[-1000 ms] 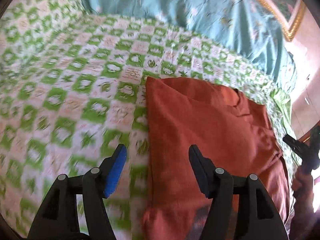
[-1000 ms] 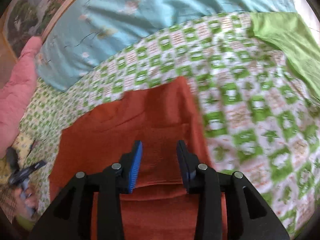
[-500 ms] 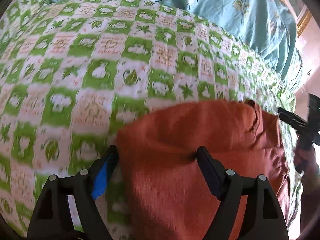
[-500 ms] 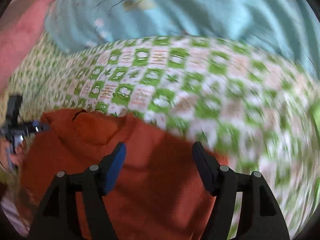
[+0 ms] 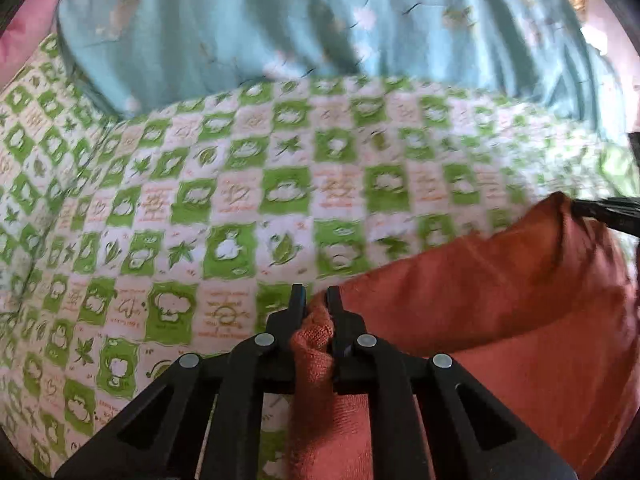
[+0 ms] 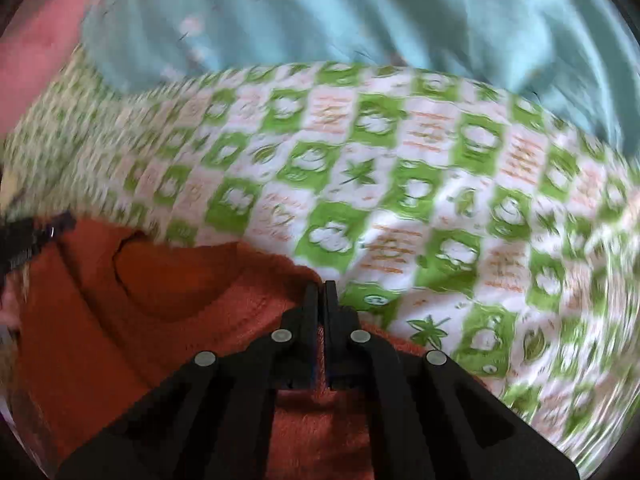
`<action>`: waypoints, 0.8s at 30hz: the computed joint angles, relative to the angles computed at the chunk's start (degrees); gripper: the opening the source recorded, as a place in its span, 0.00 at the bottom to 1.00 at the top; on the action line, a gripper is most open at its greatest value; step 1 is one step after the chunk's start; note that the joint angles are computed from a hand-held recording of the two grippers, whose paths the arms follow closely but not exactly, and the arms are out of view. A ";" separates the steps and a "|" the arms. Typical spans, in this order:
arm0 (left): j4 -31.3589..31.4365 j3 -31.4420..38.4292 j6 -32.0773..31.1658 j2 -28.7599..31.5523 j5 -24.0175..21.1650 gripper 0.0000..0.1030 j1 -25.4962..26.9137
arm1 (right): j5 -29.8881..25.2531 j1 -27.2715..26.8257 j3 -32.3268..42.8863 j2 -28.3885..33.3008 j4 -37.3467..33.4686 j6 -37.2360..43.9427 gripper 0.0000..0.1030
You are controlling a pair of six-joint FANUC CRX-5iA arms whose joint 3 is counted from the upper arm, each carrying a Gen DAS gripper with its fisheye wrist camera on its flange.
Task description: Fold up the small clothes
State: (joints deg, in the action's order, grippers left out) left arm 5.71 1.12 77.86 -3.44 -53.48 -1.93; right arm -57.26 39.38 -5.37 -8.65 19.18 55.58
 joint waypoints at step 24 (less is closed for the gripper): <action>27.51 -27.73 -21.99 -42.72 -34.51 0.51 34.56 | -29.74 57.34 -24.82 -35.89 23.02 -53.89 0.53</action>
State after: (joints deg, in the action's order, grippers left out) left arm 33.22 -26.61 55.87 -46.15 -87.99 32.63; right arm -87.00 96.72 -30.19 -44.54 42.20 1.70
